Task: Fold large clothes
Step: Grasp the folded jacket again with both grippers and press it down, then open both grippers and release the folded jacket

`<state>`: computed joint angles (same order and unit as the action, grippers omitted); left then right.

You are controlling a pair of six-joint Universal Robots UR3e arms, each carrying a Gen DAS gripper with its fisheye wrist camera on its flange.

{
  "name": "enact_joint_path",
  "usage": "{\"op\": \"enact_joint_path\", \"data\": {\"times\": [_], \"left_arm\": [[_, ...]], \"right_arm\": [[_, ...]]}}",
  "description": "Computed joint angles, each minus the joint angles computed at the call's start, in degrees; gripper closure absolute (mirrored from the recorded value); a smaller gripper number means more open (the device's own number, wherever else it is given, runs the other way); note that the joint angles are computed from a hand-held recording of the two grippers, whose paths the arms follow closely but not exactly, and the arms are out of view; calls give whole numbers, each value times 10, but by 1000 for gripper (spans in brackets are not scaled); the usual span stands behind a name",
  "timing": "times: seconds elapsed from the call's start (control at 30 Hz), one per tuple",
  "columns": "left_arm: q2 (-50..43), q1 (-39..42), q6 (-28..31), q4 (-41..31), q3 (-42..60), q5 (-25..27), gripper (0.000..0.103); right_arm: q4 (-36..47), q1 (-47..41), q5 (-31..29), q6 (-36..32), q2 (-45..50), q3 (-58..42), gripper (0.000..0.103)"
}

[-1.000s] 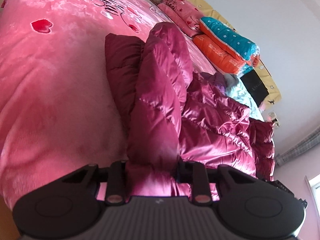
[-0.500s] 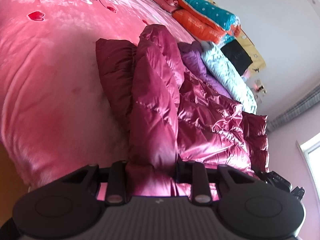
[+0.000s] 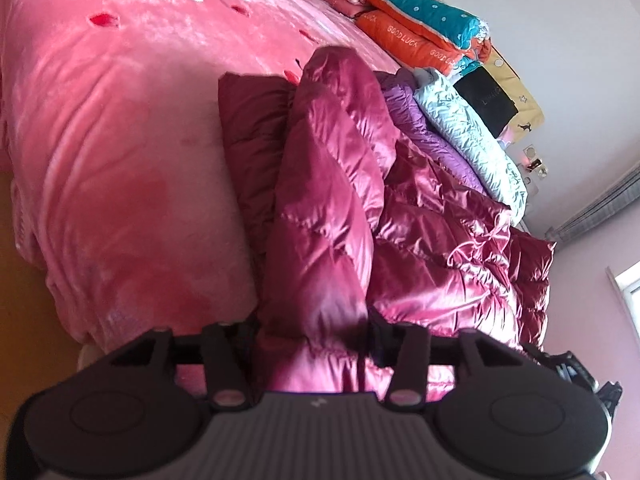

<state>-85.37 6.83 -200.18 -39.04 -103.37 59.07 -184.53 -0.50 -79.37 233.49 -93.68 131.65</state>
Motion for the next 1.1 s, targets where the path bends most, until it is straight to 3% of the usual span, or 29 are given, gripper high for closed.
{"op": "enact_joint_path", "data": {"times": [0.13,0.27,0.37,0.5,0.77,0.9,1.1], "left_arm": [[69,32,15,-23,-33,-11,35],[139,50,60,-75,-24,20,27],[141,34,84,-73,11,59,25],[77,-22,94,-42,78,117,25],[-121,-133,117,-8,251,267,25],[-189,-148,146,-18,321,297,25],[-289,-174,202,-70,440,357,24]], "right_arm": [[19,2,-19,-4,-50,27,5],[46,31,-71,-29,-82,26,4],[42,69,-137,-47,-85,15,3],[0,98,-198,-112,-45,-18,2],[6,132,-280,-277,131,-212,0],[19,117,-270,-319,204,-296,0],[37,82,-227,-323,281,-388,0]]}}
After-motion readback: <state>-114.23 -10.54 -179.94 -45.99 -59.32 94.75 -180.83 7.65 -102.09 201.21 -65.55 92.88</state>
